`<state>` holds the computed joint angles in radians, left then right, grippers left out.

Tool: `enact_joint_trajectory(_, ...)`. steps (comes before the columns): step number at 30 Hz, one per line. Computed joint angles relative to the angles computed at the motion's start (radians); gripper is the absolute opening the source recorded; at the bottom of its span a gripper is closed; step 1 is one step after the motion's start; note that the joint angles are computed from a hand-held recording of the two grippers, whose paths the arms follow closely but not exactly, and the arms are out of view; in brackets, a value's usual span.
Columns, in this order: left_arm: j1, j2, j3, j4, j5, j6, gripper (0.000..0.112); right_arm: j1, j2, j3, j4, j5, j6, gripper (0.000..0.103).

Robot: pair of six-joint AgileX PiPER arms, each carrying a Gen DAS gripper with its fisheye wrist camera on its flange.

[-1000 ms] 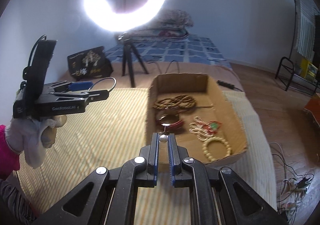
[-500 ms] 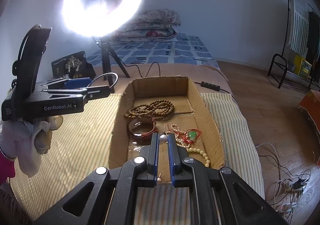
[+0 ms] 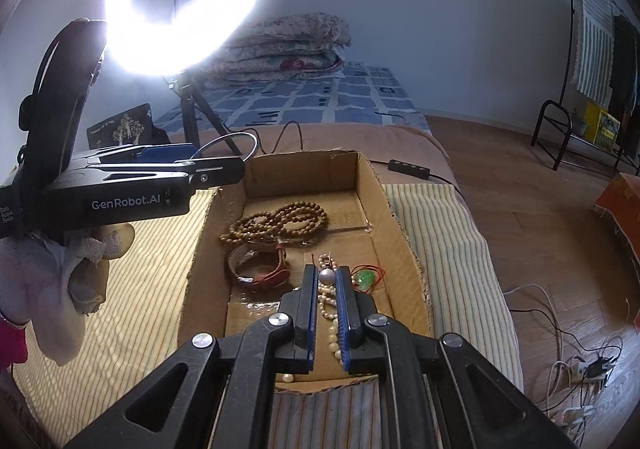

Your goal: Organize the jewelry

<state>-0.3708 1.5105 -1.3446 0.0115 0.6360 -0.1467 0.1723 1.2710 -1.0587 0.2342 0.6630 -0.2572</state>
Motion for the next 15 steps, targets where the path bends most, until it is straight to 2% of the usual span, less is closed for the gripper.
enact_joint_trajectory(10,-0.037,0.03,-0.036,0.028,0.009,-0.022,0.074,-0.039,0.026,-0.012,0.072,0.012,-0.056,0.008)
enact_joint_trajectory(15,-0.042,0.032,-0.042,0.031,0.011,-0.029,0.074,-0.029,0.022,-0.008,0.066,0.013,-0.053,0.023)
